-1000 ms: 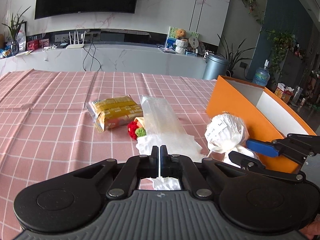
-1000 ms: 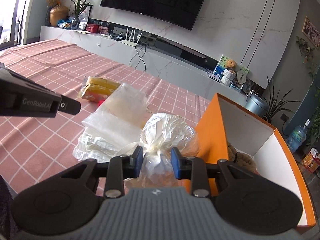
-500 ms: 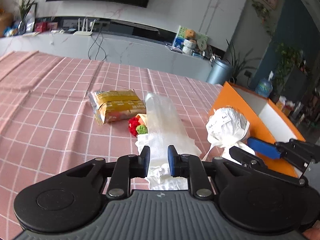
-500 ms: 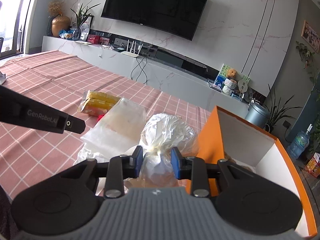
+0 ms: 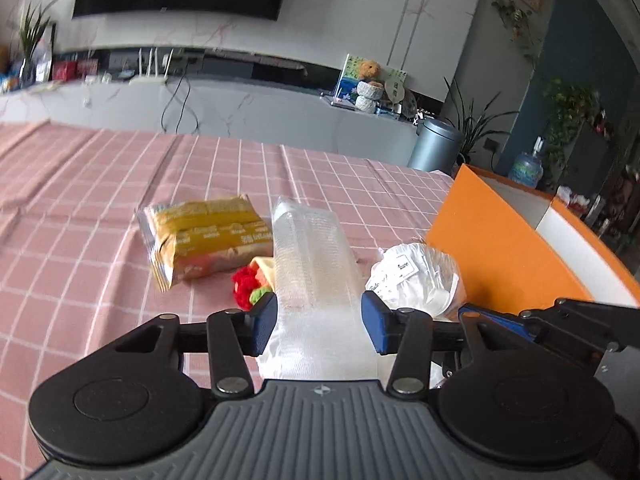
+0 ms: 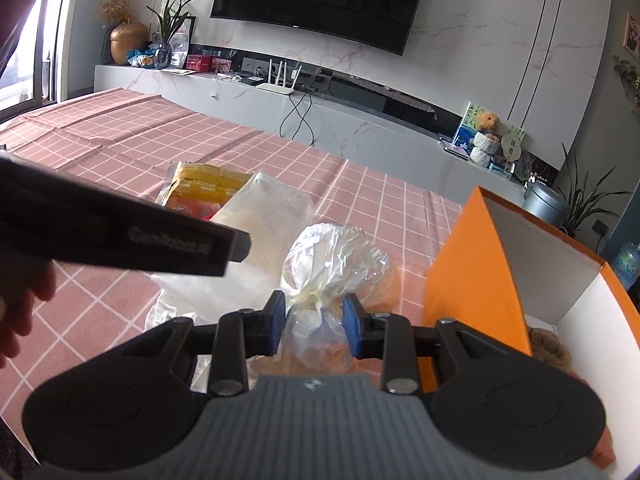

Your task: Organize soft objects

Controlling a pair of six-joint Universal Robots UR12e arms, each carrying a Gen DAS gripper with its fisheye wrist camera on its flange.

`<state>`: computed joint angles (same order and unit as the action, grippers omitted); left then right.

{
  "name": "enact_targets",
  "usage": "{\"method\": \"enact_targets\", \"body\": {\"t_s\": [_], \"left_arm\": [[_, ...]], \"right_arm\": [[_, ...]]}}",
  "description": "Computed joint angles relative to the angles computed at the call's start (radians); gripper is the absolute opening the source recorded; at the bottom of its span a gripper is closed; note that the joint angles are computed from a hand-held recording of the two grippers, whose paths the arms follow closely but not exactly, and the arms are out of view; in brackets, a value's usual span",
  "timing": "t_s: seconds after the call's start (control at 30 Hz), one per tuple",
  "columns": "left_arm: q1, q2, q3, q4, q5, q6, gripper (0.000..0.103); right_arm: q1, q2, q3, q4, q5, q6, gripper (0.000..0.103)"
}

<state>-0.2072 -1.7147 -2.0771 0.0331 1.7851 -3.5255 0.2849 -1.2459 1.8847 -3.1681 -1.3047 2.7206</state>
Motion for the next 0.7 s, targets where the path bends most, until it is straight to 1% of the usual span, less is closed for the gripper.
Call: {"method": "enact_targets", "body": {"t_s": [0.03, 0.07, 0.13, 0.2, 0.23, 0.27, 0.3, 0.33, 0.37, 0.4, 0.43, 0.47, 0.53, 0.6, 0.67, 0.7], "left_arm": [[-0.004, -0.005, 0.002, 0.005, 0.001, 0.024, 0.036], [-0.009, -0.008, 0.005, 0.007, 0.000, 0.042, 0.033], [-0.017, -0.014, 0.009, 0.012, -0.003, 0.058, 0.031], [-0.020, -0.018, 0.018, -0.016, -0.009, 0.058, 0.031], [-0.028, -0.022, 0.026, -0.036, 0.029, 0.049, 0.031], [-0.038, -0.027, 0.032, -0.041, 0.082, 0.042, 0.031], [-0.043, -0.030, 0.030, -0.024, 0.112, 0.044, 0.033], [-0.046, -0.030, 0.029, -0.014, 0.135, 0.045, 0.044], [-0.047, -0.028, 0.031, -0.022, 0.146, 0.042, 0.053], [-0.044, -0.024, 0.032, -0.036, 0.140, 0.029, 0.065], [-0.036, -0.020, 0.031, -0.046, 0.120, 0.012, 0.065], [-0.029, -0.017, 0.030, -0.061, 0.099, -0.012, 0.063], [-0.024, -0.017, 0.032, -0.067, 0.079, -0.016, 0.060], [-0.030, -0.022, 0.037, -0.053, 0.074, 0.012, 0.057], [-0.032, -0.027, 0.044, -0.047, 0.043, 0.039, 0.053], [-0.034, -0.030, 0.050, -0.055, 0.040, 0.045, 0.047]], "right_arm": [[-0.001, 0.000, -0.002, 0.007, 0.003, 0.006, 0.031], [-0.002, 0.000, -0.003, 0.013, 0.008, 0.015, 0.031], [-0.008, -0.001, -0.005, 0.027, 0.021, 0.029, 0.031], [-0.014, -0.002, -0.008, 0.042, 0.034, 0.045, 0.032], [-0.015, -0.002, -0.009, 0.049, 0.036, 0.052, 0.032], [-0.017, -0.003, -0.009, 0.051, 0.034, 0.057, 0.033], [-0.018, -0.004, -0.008, 0.054, 0.033, 0.062, 0.033], [-0.020, -0.004, -0.007, 0.057, 0.036, 0.068, 0.033], [-0.021, -0.004, -0.006, 0.057, 0.038, 0.074, 0.033], [-0.021, -0.004, -0.006, 0.057, 0.039, 0.079, 0.033], [-0.020, -0.003, -0.007, 0.057, 0.038, 0.083, 0.033], [-0.019, -0.003, -0.007, 0.056, 0.038, 0.086, 0.033], [-0.019, -0.003, -0.006, 0.052, 0.038, 0.086, 0.033], [-0.021, -0.003, -0.005, 0.051, 0.041, 0.082, 0.033], [-0.022, -0.003, -0.004, 0.050, 0.047, 0.084, 0.033], [-0.024, -0.004, -0.003, 0.049, 0.049, 0.086, 0.033]]}}
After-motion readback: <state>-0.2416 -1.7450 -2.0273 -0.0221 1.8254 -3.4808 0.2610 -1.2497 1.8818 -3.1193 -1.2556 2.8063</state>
